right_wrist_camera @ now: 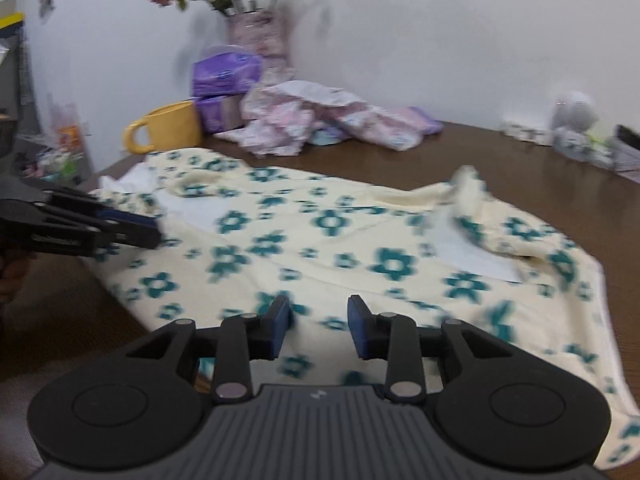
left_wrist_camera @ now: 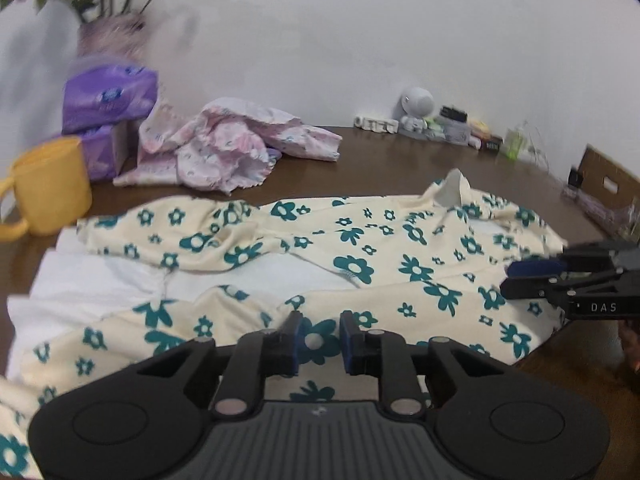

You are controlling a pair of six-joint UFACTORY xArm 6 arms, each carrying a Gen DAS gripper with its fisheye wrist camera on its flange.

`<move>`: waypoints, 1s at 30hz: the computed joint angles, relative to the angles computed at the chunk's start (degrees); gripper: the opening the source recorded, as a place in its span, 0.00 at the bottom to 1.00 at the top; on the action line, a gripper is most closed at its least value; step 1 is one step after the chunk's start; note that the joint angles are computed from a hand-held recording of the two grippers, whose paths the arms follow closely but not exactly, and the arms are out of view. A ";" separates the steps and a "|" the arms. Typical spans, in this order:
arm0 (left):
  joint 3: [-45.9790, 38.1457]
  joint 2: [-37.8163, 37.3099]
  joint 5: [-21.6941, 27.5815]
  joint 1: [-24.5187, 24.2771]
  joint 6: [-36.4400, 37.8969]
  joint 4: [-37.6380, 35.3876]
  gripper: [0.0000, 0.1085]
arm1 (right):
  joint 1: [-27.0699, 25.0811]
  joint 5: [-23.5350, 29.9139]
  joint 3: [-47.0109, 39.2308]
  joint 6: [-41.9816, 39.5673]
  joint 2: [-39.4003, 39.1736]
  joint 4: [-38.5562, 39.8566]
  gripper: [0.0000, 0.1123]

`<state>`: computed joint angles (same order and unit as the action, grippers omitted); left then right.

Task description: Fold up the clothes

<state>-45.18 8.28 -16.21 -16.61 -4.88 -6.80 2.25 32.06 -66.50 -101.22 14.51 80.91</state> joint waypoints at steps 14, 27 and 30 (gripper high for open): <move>1.08 0.47 -3.13 -0.55 -2.39 -2.38 0.18 | -5.33 -3.73 -4.85 3.86 4.20 1.80 0.12; 1.79 0.96 -5.43 1.10 -10.14 3.53 0.18 | -5.08 -8.48 -2.71 -1.47 2.60 5.38 0.13; 1.94 1.02 -5.82 1.41 -11.36 4.53 0.18 | -5.26 -9.49 -2.32 -2.65 2.22 6.17 0.13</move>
<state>-43.25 9.31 -22.03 -15.20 -16.24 -2.26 -3.01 22.57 -68.82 -103.87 16.73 87.08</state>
